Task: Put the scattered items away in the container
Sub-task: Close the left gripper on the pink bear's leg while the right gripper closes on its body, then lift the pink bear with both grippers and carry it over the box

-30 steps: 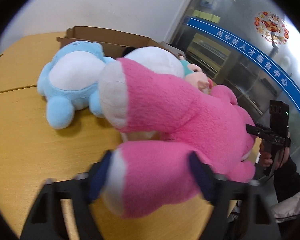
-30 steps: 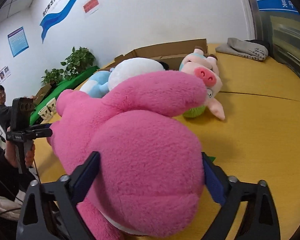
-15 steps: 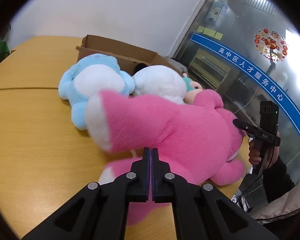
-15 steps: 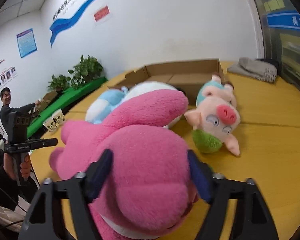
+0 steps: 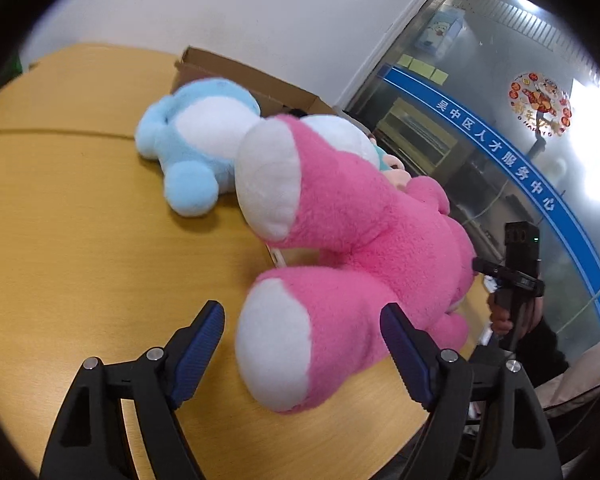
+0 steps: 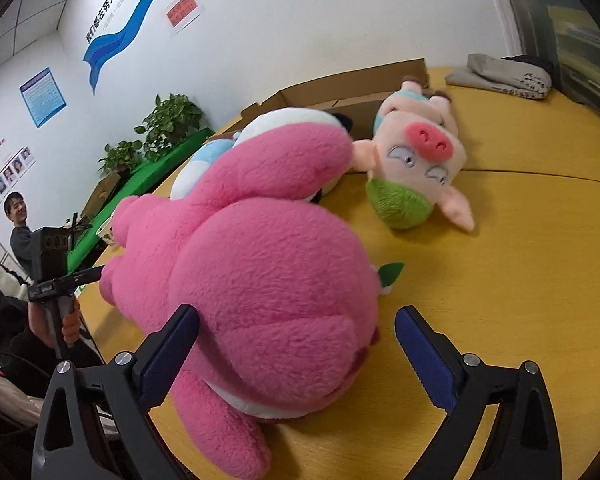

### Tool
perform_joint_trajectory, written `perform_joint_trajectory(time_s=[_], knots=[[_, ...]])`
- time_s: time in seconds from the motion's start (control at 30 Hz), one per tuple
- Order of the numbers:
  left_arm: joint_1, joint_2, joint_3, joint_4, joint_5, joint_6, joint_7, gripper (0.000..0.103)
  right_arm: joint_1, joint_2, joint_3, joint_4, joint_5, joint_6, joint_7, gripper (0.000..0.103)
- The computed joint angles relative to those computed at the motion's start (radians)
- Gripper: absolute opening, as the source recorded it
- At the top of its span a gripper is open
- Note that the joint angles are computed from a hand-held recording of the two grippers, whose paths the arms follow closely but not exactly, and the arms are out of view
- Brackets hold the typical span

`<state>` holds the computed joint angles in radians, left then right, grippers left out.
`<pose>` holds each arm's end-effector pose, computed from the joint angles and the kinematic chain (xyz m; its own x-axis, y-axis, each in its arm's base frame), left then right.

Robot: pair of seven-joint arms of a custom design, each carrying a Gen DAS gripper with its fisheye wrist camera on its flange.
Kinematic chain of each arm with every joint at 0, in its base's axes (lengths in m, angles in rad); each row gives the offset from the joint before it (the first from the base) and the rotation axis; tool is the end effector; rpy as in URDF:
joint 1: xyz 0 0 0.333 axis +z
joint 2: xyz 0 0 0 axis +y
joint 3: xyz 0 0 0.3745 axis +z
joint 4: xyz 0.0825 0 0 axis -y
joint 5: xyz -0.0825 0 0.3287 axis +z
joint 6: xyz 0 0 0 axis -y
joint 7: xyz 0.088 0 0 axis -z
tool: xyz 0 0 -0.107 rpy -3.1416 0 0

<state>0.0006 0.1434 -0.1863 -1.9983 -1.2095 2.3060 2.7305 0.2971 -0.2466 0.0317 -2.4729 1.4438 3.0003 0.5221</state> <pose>0.5551 -0.1179 0.5054 -0.6090 -0.6018 0.5167 -0.7393 0.1947 -0.6446 0.4002 0.0621 0.5170 0.1642 -0.9131 -0.3733 -0.7057 0.1557 -0.6912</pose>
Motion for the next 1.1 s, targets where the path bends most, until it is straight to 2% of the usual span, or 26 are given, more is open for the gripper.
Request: perform_joint_trajectory(time_s=[0.07,0.13,0.17,0.2,0.3,0.4,0.5,0.6,0.73,0.83,0.93,1.1], knots=[[0.0,0.017,-0.004,0.014,0.02,-0.034,0.005,0.08,0.002,0.022,-0.005,0.023,0.013,-0.023,-0.018,0.095],[-0.001,0.02,-0.009,0.014,0.016,-0.036,0.016,0.077,-0.003,0.036,0.008,0.03,-0.017,0.0,0.004,0.085],[-0.002,0.023,-0.01,0.016,0.015,-0.038,0.01,0.071,-0.006,0.04,0.01,0.031,-0.044,0.004,0.028,0.079],[-0.002,0.025,-0.011,0.018,0.014,-0.04,0.005,0.059,-0.004,0.041,0.005,0.032,-0.046,0.004,0.032,0.072],[0.004,0.024,-0.012,0.018,0.0,-0.055,0.001,0.049,0.007,0.031,0.008,0.029,-0.028,0.026,0.009,0.061],[-0.01,-0.002,-0.014,0.0,0.004,-0.014,0.005,0.046,0.029,0.019,0.024,0.023,-0.018,0.084,-0.008,0.059],[-0.017,-0.019,-0.011,-0.008,-0.009,-0.007,0.014,0.043,0.054,0.003,0.022,0.039,0.093,0.122,-0.105,0.059],[-0.016,-0.032,-0.003,-0.008,-0.035,-0.028,0.027,0.042,0.028,-0.013,0.053,0.063,0.205,0.138,-0.207,0.058],[-0.021,-0.036,0.003,0.024,-0.07,-0.032,0.033,0.042,-0.02,-0.018,0.108,0.097,0.236,0.166,-0.246,0.057],[-0.023,-0.028,0.005,0.077,-0.087,-0.037,0.034,0.042,-0.044,-0.019,0.122,0.143,0.219,0.171,-0.251,0.056],[-0.024,0.007,-0.002,0.187,-0.083,-0.033,0.028,0.042,-0.048,0.001,0.103,0.212,0.152,0.17,-0.229,0.056],[-0.034,0.15,-0.042,0.493,0.026,0.01,-0.054,0.042,-0.034,0.098,0.031,0.387,-0.048,0.144,-0.12,0.056]])
